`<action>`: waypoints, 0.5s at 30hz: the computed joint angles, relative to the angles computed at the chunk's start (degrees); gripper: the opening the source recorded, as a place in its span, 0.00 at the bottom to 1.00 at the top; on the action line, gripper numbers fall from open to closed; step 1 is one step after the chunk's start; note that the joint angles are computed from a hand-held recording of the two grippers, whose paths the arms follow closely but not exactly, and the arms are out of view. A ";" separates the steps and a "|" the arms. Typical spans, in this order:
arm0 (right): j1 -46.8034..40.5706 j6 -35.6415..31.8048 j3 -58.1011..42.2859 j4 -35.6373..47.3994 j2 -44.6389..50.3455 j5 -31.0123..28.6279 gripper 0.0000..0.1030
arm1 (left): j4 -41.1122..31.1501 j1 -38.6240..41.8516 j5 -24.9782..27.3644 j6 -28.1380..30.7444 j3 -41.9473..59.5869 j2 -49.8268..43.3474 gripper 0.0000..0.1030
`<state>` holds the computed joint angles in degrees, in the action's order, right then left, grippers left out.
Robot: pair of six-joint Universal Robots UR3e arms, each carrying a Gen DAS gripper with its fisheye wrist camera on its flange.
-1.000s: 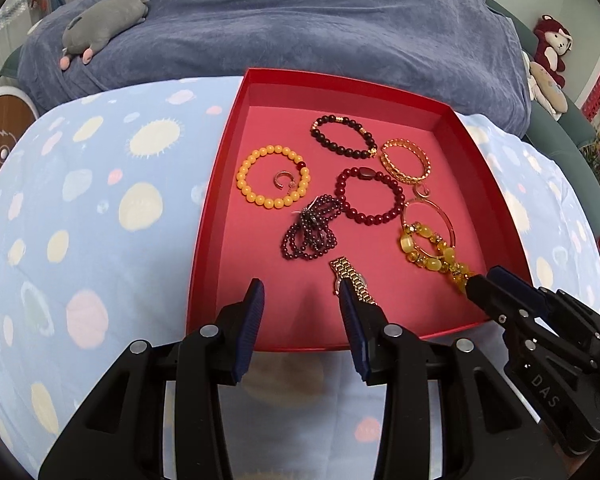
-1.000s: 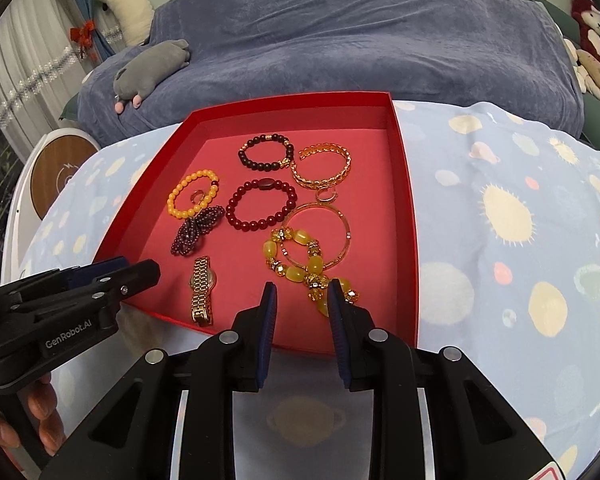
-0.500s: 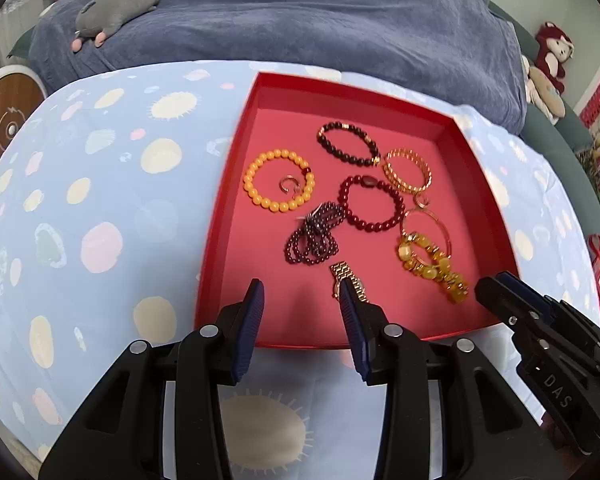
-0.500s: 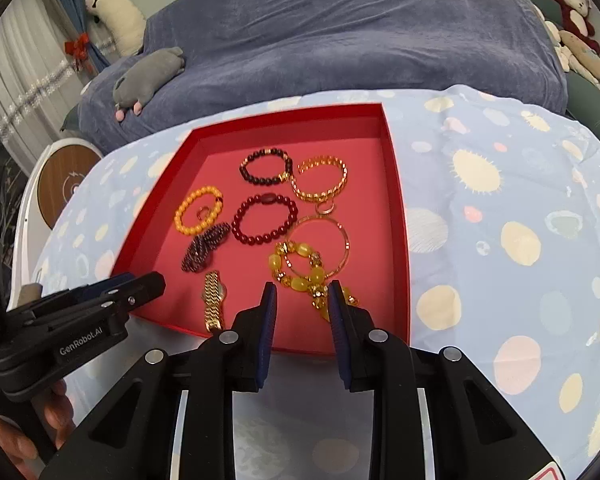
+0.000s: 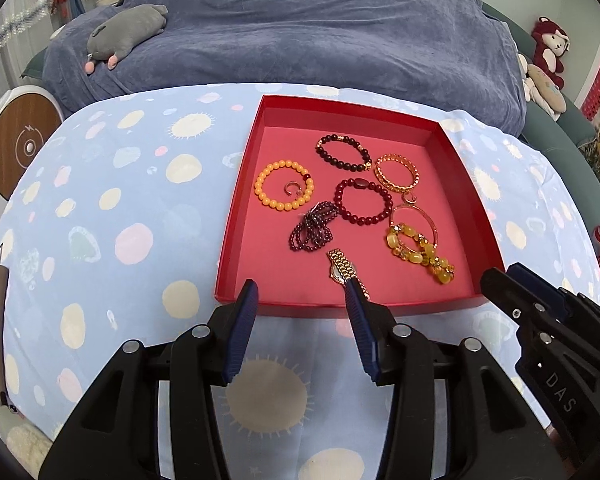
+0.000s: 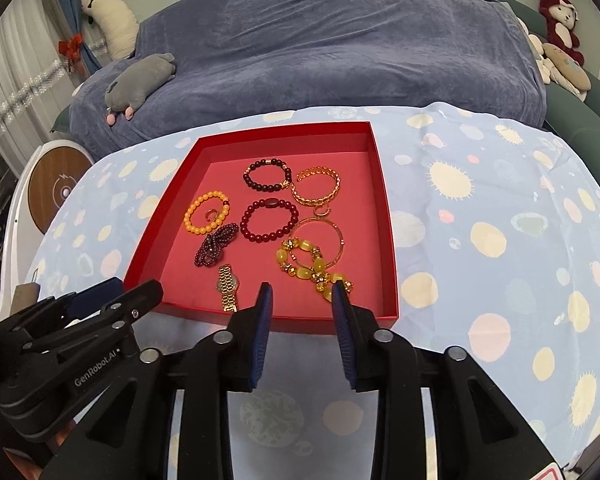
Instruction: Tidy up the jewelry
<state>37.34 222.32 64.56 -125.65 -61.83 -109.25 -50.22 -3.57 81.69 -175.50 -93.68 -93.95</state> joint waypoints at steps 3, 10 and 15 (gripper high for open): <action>0.41 0.20 -0.56 0.52 0.19 -0.72 0.31 | -0.30 0.26 -0.24 -0.50 -0.47 0.66 0.42; 0.97 1.57 0.13 0.66 -0.32 -1.51 0.31 | -1.23 0.20 0.26 -1.52 -0.34 1.35 0.42; 2.00 2.96 0.60 1.86 -0.77 -2.31 0.31 | -1.66 -0.06 0.84 -2.15 -1.08 2.58 0.42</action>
<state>39.34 225.28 65.17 -123.79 -62.59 -111.56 -51.87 -3.63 82.53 -177.65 -94.76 -91.38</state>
